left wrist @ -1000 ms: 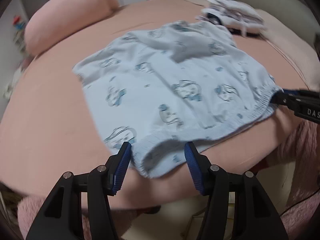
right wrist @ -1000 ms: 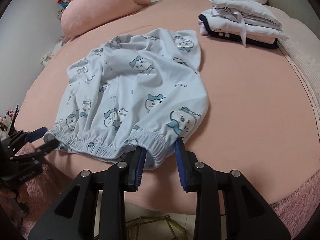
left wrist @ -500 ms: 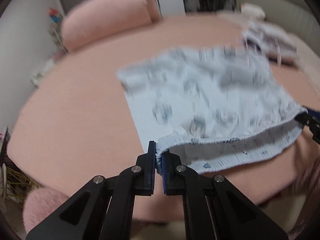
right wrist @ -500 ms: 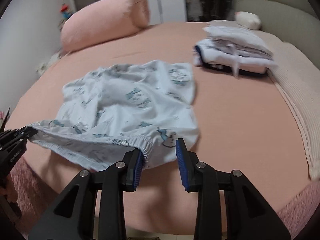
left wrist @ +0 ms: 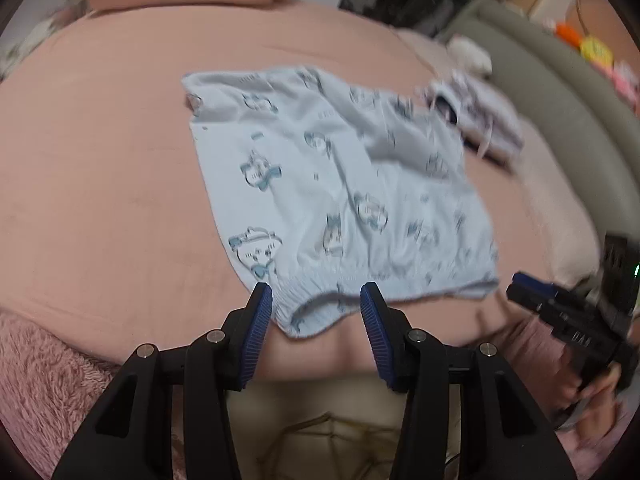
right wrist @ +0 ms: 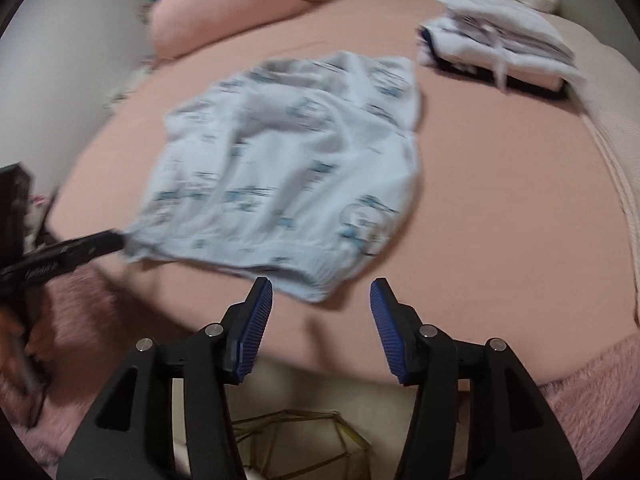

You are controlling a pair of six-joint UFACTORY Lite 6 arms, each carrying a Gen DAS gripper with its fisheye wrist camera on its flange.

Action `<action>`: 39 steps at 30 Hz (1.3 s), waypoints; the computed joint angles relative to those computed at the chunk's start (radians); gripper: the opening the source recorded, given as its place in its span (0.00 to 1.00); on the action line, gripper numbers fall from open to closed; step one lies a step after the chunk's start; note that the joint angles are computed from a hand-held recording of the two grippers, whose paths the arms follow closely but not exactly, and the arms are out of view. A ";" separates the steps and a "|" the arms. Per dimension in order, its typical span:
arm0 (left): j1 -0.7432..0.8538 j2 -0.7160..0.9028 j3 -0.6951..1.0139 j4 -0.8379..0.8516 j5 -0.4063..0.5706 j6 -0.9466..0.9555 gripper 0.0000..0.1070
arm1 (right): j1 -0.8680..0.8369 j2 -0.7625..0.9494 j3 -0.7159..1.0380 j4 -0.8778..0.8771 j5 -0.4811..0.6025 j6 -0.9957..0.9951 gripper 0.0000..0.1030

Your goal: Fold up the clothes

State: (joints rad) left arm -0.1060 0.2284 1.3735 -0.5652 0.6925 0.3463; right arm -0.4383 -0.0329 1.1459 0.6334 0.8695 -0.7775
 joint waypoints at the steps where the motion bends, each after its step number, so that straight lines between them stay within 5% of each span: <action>1: 0.024 0.011 0.001 -0.047 0.005 0.020 0.45 | 0.004 -0.009 -0.007 0.018 -0.022 -0.009 0.51; 5: 0.029 0.048 -0.028 -0.064 -0.023 -0.019 0.41 | 0.053 0.035 0.004 -0.011 -0.160 0.107 0.53; 9: -0.007 0.140 -0.001 0.098 -0.023 -0.185 0.40 | 0.093 0.126 0.036 -0.123 -0.170 0.212 0.53; 14: 0.096 0.089 -0.048 -0.135 0.042 -0.027 0.41 | 0.085 0.148 0.047 -0.217 -0.150 0.298 0.56; 19: 0.181 0.117 -0.076 -0.329 0.066 0.075 0.41 | -0.013 0.166 0.070 -0.047 -0.091 0.219 0.56; 26: 0.002 0.109 -0.041 0.110 -0.002 -0.186 0.40 | 0.116 0.211 0.101 -0.316 -0.189 0.373 0.56; 29: -0.010 0.105 -0.047 0.108 0.000 -0.173 0.40 | 0.119 0.194 0.089 -0.412 -0.224 0.427 0.59; 34: 0.056 0.128 -0.068 -0.155 0.022 -0.003 0.41 | -0.025 0.302 0.202 0.010 0.030 0.184 0.61; 37: 0.086 0.153 -0.072 -0.297 0.051 0.083 0.41 | -0.009 0.366 0.254 0.050 0.059 0.185 0.61; 39: 0.090 0.172 -0.070 -0.367 0.062 0.127 0.41 | 0.010 0.406 0.310 0.056 0.079 0.206 0.50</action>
